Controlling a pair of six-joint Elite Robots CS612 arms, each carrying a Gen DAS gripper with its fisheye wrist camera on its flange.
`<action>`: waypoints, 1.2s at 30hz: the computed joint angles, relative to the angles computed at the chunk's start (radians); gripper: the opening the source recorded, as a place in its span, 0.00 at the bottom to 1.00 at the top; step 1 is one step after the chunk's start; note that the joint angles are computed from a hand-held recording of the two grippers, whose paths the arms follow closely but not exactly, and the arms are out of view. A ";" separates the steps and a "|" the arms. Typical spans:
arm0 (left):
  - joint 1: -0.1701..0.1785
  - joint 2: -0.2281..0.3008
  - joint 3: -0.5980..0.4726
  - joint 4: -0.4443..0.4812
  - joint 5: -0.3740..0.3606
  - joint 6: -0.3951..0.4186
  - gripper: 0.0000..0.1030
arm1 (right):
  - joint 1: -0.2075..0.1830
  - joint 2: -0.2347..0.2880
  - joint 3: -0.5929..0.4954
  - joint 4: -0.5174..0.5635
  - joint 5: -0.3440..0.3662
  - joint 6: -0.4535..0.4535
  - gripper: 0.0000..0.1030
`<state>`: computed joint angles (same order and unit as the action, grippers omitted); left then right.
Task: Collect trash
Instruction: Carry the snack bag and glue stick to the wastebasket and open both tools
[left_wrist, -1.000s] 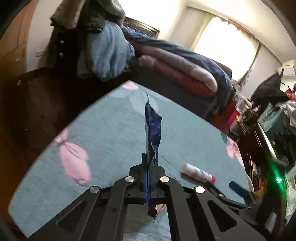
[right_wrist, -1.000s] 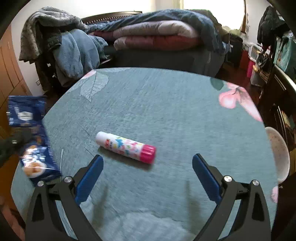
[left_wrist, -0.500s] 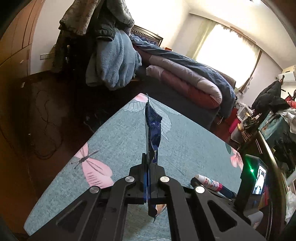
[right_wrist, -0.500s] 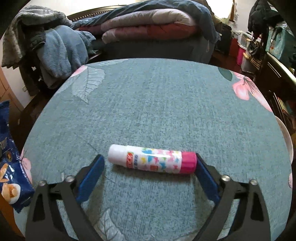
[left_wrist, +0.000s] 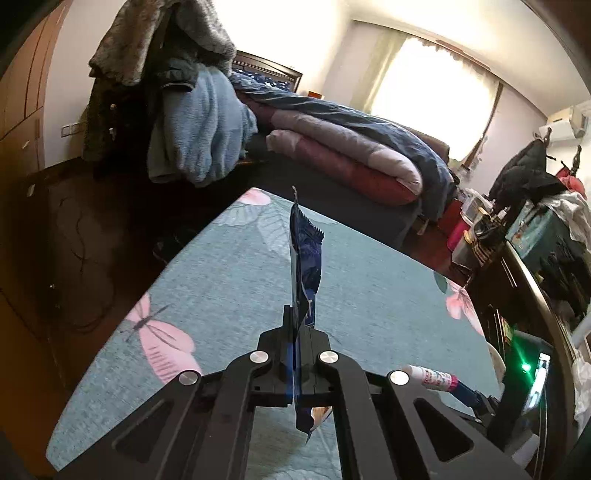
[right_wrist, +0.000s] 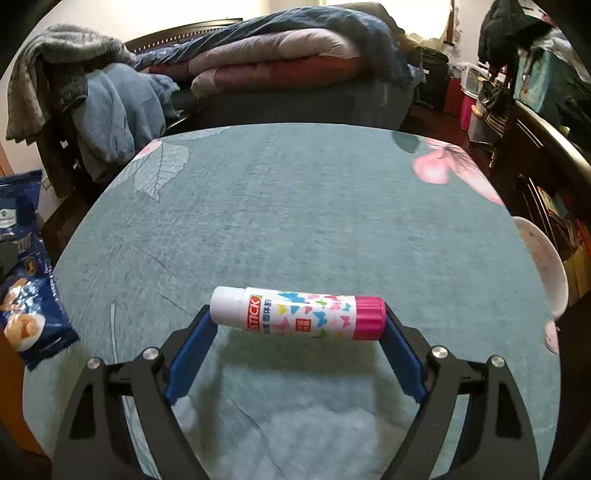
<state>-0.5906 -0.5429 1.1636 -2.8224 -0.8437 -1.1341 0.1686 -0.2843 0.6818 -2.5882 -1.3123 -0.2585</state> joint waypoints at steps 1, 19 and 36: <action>-0.002 0.002 -0.006 0.002 -0.001 0.005 0.00 | -0.006 -0.012 0.022 -0.015 0.007 0.003 0.83; -0.043 0.071 -0.197 0.098 0.021 0.146 0.00 | -0.103 -0.105 0.203 -0.181 0.073 0.070 0.83; -0.062 0.270 -0.620 0.319 0.010 0.325 0.01 | -0.177 -0.091 0.200 -0.245 0.108 0.132 0.83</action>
<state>-0.6522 -0.2725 0.5437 -2.5037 -0.8334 -0.8089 -0.0087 -0.3749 0.8819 -2.8331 -1.2042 -0.1261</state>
